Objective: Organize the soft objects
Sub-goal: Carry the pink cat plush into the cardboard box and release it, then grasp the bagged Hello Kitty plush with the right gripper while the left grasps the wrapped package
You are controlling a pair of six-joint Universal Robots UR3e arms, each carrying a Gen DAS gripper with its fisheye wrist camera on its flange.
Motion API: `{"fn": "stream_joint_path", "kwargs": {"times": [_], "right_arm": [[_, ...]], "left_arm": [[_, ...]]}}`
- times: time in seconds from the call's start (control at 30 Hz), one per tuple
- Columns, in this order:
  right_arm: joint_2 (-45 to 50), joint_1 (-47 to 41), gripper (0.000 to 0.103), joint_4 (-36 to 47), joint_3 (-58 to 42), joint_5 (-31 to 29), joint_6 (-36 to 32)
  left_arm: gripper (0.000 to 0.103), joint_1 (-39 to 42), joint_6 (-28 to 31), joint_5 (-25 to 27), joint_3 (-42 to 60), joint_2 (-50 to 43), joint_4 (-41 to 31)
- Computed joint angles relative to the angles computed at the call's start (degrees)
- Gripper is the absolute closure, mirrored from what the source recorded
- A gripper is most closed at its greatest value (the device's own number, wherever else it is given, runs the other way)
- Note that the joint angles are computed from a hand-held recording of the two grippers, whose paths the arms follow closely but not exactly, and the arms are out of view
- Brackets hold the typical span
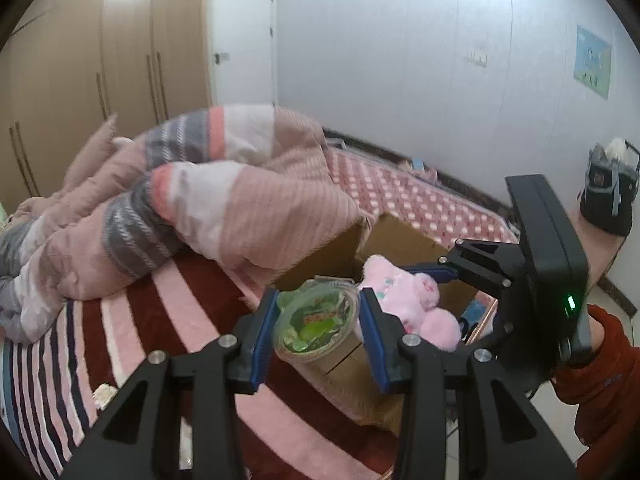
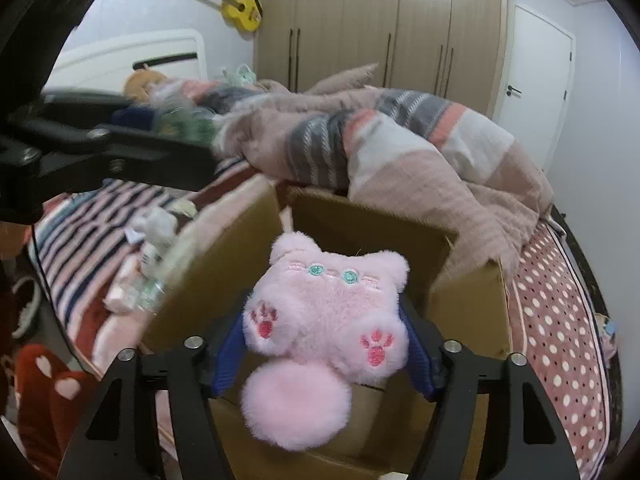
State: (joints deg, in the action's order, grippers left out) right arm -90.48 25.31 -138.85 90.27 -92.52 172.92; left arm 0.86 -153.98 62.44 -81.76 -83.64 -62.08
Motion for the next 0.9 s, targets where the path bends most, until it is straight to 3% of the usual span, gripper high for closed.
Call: {"fn": "stream_joint_path", "kwargs": {"times": [0.17,0.27,0.4,0.5,0.63,0.8,0.9], "right_arm": [[-3.8,-3.5,0.033,-1.8,6.5,2.6,-2.4],[-5.7,-4.6,0.024,-2.3,8.7,4.1,-2.7],[-7.6,-5.3,0.024,-3.1,10.8,6.3,-2.6],[-8.5,-3.8,0.024,-4.6,11.1,5.7,-1.7],[-8.1,-0.4,0.024,-6.0,8.4,5.5,-0.4],[-1.7,7.9,0.024,-7.0,-0.6,5.0,1.5],[4.5,12.6,0.024,-5.8,-7.6,5.7,2.4]], "left_arm": [[0.066,-6.6,-2.5,5.1,7.4,-9.0,-0.8],[0.065,-7.9,-3.1,6.9,8.5,-11.1,-0.4],[0.035,-7.8,-3.2,7.5,7.2,-10.2,0.9],[0.027,-6.3,-3.4,8.0,3.8,-6.6,3.5],[0.009,1.1,-1.4,5.5,-1.2,1.2,3.8],[0.005,17.0,5.9,-0.7,-8.0,13.9,-0.8],[0.002,32.7,15.0,-8.3,-11.4,22.7,-9.1]]}}
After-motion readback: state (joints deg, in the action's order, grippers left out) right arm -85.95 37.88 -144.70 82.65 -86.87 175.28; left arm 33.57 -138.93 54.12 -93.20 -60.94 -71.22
